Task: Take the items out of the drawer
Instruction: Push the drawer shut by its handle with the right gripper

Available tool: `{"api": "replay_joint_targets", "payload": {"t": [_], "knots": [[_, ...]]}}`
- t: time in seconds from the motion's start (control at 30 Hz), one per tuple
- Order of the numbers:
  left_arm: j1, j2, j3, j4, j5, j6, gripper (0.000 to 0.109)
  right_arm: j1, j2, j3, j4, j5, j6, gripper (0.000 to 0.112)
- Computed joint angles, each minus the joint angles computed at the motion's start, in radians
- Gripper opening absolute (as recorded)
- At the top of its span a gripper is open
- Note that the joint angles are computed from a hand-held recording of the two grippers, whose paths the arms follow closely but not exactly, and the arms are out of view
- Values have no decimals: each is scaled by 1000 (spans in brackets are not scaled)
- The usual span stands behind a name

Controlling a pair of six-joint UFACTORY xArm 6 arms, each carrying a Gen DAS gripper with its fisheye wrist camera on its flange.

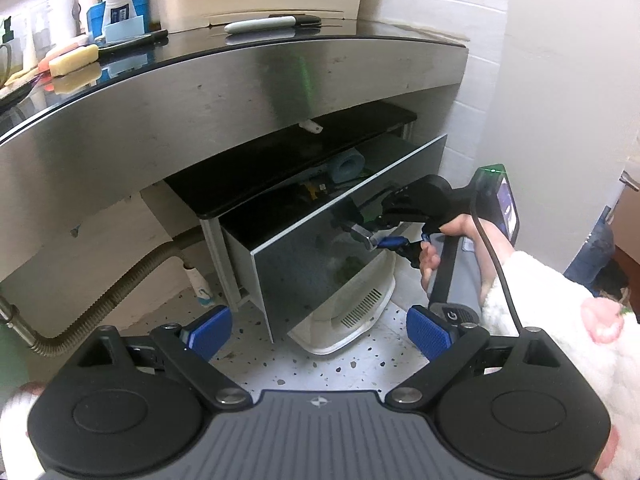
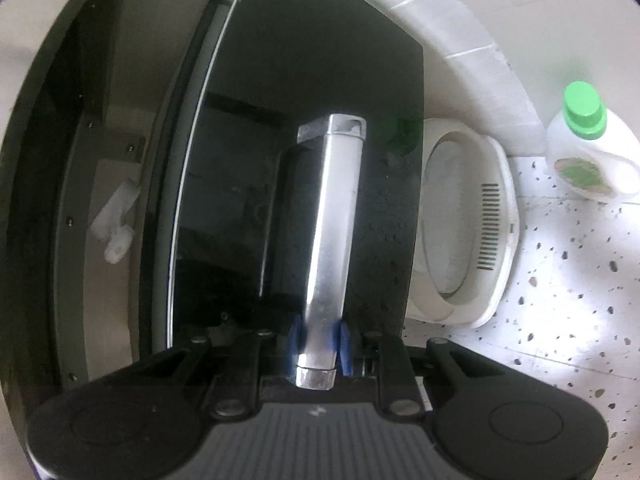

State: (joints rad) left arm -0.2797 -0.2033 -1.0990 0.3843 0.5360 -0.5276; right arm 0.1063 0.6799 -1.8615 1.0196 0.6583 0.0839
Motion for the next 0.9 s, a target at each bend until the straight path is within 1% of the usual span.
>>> {"api": "replay_joint_targets", "payload": {"t": [0.27,0.6,0.7,0.83,0.9], "knots": [[17,4,-9,7,9,-6,96,23,81,-120,-47,4,62,19],[41,-3,-2,-3,18,0,96,36,134,-200,-71,9,107,19],[44,-4,-1,-8,20,4,96,44,180,-272,-99,20,127,19],[50,-6,-3,-9,20,3,96,60,248,-382,-168,24,183,20],[54,-9,-1,-7,18,3,96,63,266,-411,-184,26,212,20]]}}
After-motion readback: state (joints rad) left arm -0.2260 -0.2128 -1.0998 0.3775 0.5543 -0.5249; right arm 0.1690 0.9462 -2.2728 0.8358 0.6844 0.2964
